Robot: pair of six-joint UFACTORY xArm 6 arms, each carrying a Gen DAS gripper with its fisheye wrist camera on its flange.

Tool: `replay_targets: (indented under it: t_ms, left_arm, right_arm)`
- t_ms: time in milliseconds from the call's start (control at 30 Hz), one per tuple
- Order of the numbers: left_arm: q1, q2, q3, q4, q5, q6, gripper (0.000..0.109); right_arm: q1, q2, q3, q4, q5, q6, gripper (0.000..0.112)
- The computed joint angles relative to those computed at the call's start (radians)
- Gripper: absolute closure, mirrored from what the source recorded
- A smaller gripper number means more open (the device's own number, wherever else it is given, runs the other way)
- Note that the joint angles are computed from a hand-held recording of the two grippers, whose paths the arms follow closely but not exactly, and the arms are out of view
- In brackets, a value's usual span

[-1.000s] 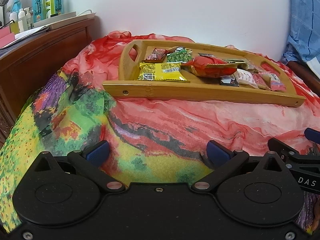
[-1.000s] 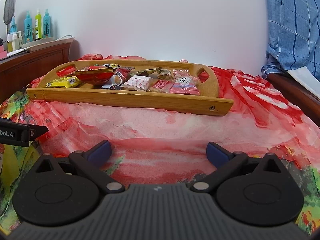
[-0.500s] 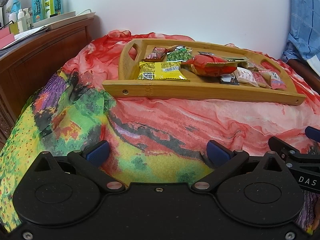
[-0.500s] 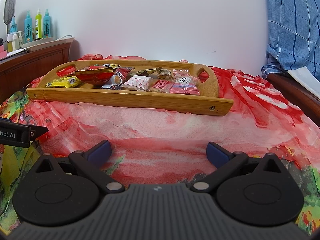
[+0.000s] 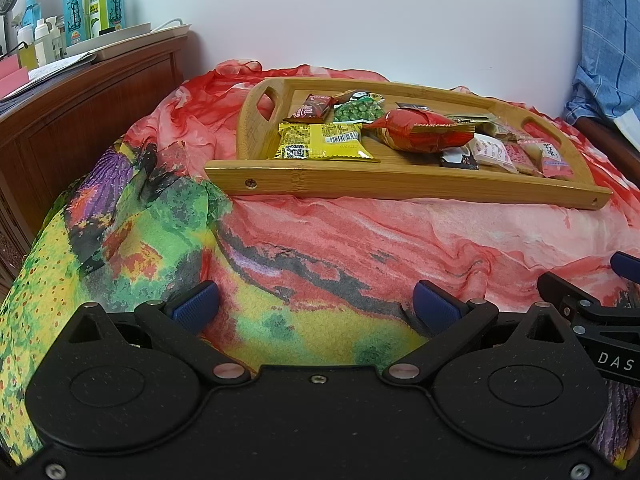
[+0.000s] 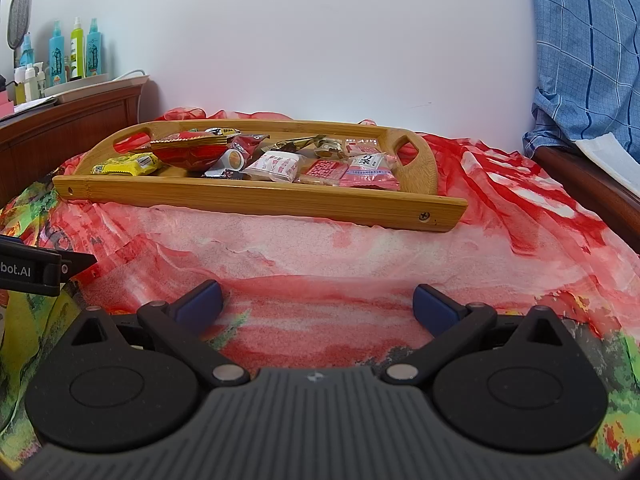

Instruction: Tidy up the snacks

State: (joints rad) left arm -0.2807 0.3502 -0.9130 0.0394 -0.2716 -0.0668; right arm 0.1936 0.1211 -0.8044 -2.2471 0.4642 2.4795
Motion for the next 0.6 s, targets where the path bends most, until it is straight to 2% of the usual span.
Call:
replay_targets:
  t_ms: [600]
  left_arm:
    - [-0.001, 0.000, -0.001, -0.005, 0.002, 0.005, 0.006]
  right_arm:
    - [0.000, -0.001, 0.001, -0.001, 0.000, 0.001, 0.009]
